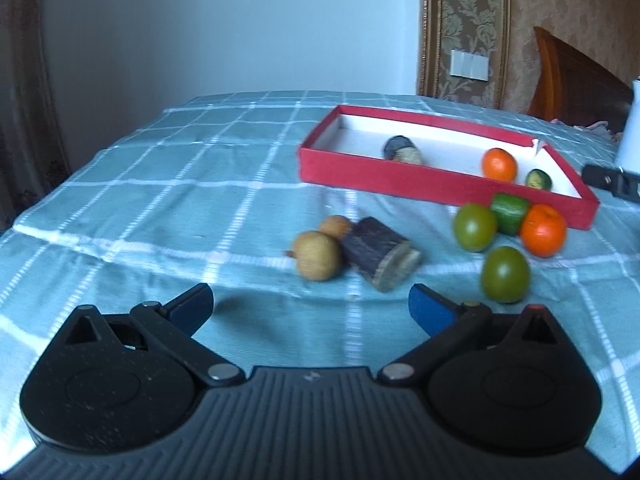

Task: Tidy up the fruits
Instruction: 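Close the left gripper on the brown longan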

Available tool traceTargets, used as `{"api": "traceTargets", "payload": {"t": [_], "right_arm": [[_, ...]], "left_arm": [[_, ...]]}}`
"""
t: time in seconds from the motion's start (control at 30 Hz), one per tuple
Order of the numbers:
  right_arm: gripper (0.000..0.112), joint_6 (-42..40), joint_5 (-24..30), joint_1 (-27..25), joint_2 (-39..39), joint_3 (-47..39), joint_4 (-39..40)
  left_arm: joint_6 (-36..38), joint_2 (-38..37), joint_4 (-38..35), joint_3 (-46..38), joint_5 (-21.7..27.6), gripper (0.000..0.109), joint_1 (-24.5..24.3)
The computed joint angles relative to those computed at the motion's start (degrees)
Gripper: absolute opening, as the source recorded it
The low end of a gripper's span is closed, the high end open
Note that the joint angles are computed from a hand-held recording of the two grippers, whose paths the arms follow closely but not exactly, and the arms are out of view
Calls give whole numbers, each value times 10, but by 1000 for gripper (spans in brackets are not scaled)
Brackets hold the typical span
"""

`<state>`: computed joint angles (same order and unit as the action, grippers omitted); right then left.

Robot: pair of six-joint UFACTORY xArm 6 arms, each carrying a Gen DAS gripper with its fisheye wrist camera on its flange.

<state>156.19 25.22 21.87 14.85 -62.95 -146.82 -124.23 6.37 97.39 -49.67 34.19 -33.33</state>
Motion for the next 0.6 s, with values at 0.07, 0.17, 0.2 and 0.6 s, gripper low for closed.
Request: {"api": "traceTargets", "payload": {"t": [0.07,0.17,0.2,0.6], "right_arm": [[76,10,-19,-5,6,-9,-7],[76,38,-13,-6,0,-1,-23],[76,40,-10,-5,0,0,-23],[81,46,2,-5,-4,9,-14]], "left_arm": [[13,-10,-8,9,13,103,3],[34,-17,-17,15,31,103,10],[43,-15,-22,14,32,103,14],[70,24,-8,-29,3,94,40]]}}
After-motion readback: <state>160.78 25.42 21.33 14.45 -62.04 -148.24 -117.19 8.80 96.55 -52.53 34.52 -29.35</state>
